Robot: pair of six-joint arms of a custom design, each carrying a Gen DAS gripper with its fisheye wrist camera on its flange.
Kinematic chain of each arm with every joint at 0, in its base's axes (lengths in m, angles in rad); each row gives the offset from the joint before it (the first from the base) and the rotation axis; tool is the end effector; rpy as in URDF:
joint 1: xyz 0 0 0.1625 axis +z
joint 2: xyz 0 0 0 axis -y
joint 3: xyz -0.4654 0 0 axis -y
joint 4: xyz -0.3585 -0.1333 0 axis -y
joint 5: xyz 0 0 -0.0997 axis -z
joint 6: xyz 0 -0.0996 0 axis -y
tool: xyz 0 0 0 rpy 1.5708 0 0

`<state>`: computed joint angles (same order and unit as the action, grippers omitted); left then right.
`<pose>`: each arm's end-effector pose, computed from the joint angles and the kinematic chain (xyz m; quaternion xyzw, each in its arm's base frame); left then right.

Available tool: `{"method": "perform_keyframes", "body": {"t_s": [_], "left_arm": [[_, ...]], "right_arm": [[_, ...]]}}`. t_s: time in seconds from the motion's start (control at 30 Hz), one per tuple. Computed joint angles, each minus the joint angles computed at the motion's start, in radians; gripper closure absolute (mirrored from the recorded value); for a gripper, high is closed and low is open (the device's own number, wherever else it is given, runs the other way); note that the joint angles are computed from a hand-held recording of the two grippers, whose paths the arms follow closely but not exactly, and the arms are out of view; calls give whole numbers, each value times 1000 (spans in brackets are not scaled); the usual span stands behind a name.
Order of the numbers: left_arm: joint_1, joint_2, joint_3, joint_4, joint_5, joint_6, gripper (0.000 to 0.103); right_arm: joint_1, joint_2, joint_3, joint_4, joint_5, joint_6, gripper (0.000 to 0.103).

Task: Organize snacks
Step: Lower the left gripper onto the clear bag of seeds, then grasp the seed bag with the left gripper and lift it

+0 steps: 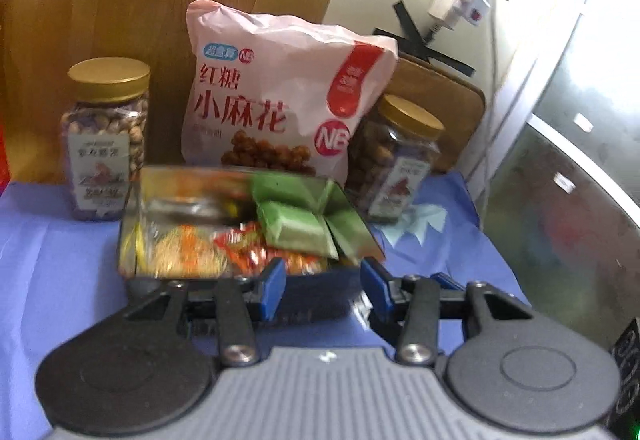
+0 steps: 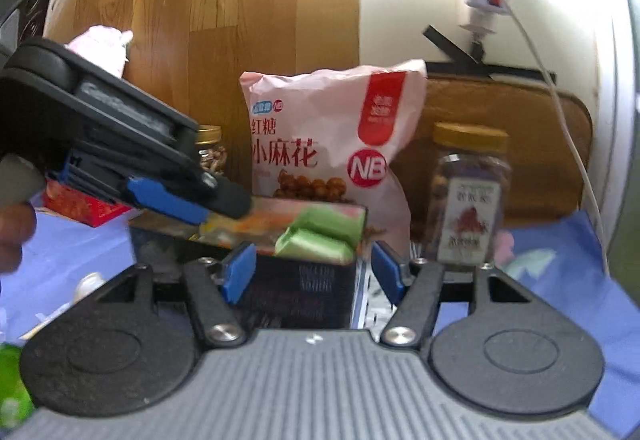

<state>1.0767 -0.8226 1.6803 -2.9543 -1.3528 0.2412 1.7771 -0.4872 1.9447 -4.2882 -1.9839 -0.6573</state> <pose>-0.1891 -0.6775 0.1984 0.3186 0.9059 -0.2695 0.0716 0.2079 -0.5379 0.0912 0.2213 -0.7688 0.5249 0.2904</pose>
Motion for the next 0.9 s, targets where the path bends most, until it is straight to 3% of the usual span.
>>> {"method": "perform_keyframes", "body": {"t_s": [0.2, 0.43, 0.6, 0.73, 0.83, 0.9], "left_arm": [[-19, -102, 207, -28, 32, 64, 61], [5, -159, 334, 47, 20, 47, 61], [13, -171, 394, 1, 20, 58, 57], [3, -179, 442, -48, 14, 65, 55], [3, -180, 459, -79, 14, 51, 54], [13, -185, 447, -59, -9, 19, 53]], "right_arm": [[-8, -53, 214, -25, 26, 184, 37], [-19, -82, 407, -20, 55, 407, 37], [16, -26, 453, -120, 11, 401, 37], [-9, -21, 477, -133, 115, 457, 37], [-34, -25, 488, -121, 195, 497, 48], [-29, -16, 487, -135, 187, 508, 54]]}}
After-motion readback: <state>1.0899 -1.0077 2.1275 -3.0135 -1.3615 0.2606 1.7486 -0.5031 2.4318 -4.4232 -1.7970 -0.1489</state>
